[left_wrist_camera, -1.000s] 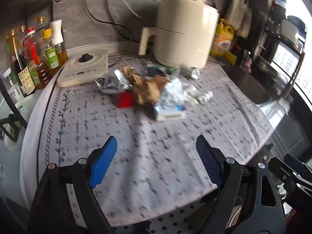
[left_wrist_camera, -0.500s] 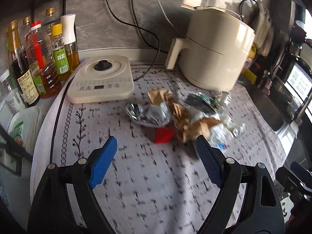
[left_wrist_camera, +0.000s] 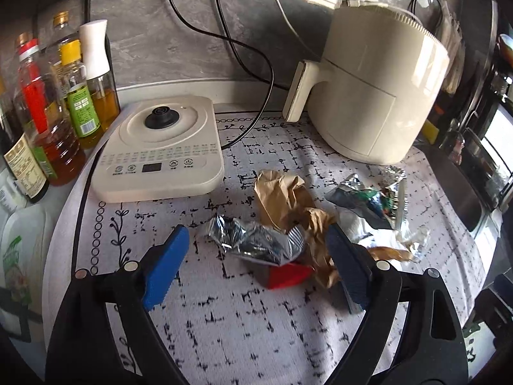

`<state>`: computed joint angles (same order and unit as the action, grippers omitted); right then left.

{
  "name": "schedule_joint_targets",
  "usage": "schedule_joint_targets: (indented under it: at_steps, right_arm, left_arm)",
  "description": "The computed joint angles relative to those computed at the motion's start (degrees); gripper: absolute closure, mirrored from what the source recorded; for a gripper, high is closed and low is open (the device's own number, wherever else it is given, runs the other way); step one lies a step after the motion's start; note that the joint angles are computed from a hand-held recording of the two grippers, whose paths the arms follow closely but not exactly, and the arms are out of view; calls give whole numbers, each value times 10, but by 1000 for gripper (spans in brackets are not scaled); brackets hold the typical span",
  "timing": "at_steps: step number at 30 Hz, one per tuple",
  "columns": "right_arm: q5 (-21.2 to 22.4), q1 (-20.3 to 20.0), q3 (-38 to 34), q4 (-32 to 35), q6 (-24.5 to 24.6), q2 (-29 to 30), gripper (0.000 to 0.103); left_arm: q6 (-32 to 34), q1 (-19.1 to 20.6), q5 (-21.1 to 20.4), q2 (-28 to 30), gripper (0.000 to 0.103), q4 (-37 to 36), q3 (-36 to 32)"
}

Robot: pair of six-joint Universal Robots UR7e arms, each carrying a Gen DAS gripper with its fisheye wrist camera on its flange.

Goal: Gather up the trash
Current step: 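Return both tools to the counter and grasp the crumpled foil with the left gripper, then grasp the brown paper with the right gripper while the left holds the foil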

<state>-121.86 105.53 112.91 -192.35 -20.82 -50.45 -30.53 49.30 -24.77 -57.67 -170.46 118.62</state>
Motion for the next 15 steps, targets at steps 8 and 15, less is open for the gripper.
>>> schedule_joint_targets:
  at_steps: [8,15]
  right_arm:
    - [15,2,-24,22,1,22,8]
    - [41,6,-43,44,-4,43,9]
  left_arm:
    - [44,15,-30,5,82,-40,-2]
    - [32,5,-11,-26,99,-63,32]
